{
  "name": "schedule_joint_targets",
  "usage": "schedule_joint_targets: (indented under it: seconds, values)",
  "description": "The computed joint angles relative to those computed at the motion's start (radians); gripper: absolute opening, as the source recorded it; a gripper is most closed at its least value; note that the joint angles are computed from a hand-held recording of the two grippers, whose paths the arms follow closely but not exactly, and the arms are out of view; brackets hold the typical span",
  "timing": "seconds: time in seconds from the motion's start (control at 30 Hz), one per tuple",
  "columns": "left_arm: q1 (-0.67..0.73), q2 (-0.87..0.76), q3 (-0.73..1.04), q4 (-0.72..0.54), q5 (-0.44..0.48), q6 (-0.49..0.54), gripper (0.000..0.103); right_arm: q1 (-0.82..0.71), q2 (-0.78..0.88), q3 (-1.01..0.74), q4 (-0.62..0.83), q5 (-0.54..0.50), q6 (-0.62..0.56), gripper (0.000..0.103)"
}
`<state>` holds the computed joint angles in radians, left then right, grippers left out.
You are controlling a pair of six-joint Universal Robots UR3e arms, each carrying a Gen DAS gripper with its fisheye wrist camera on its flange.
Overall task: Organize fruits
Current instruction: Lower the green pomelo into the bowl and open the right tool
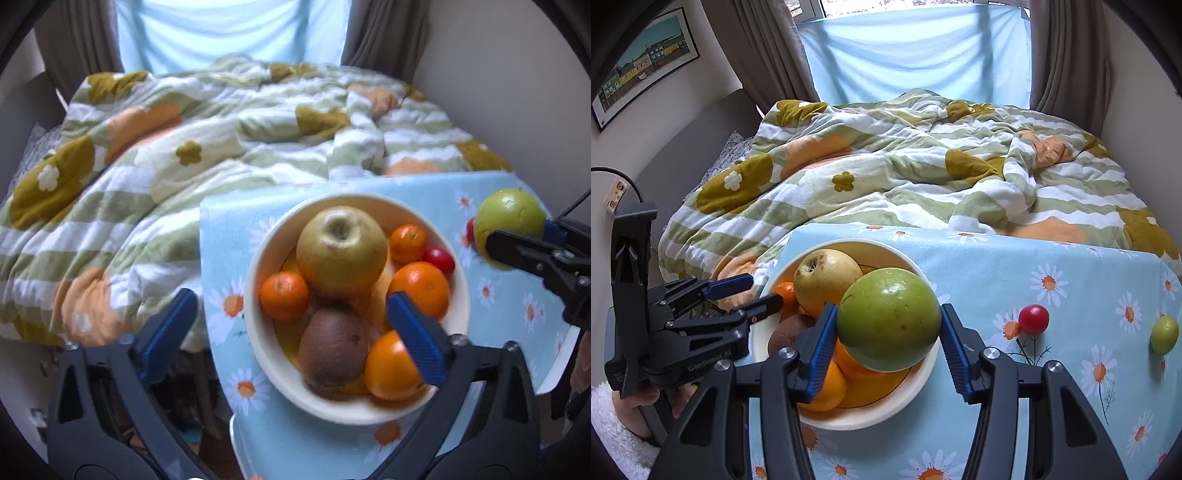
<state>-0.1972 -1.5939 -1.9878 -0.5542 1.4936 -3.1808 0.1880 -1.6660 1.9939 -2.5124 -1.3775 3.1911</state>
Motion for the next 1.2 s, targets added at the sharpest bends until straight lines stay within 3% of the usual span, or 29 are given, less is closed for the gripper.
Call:
schedule_joint_targets:
  seconds: [0.1,0.77,1.13,1.17,1.2]
  values:
    - [0.011,0.016,0.002,-0.021,-0.022,0.006,0.103,0.007,-0.001,-0.008,0.006,-0.005,0.002,0.050]
    - [0.001,0.343,-0.243,-0.152,0.087,-0.116,0.103,0.102,0.183,-0.109,-0.020,0.100,-0.109,0.050]
    - [0.006,0.366,-0.288,-0.149,0.087,-0.139,0.103,0.137,0.256,-0.110,-0.073,0.067,-0.128,0.050]
    - [0.004,0.362,-0.284,-0.150,0.088,-0.140,0.103,0.139,0.252,-0.102,-0.084,0.060,-0.123,0.051]
    - [0.003,0.362,-0.284,-0.149,0.090,-0.139,0.103,0.135,0.241,-0.086,-0.104,0.067,-0.121,0.060]
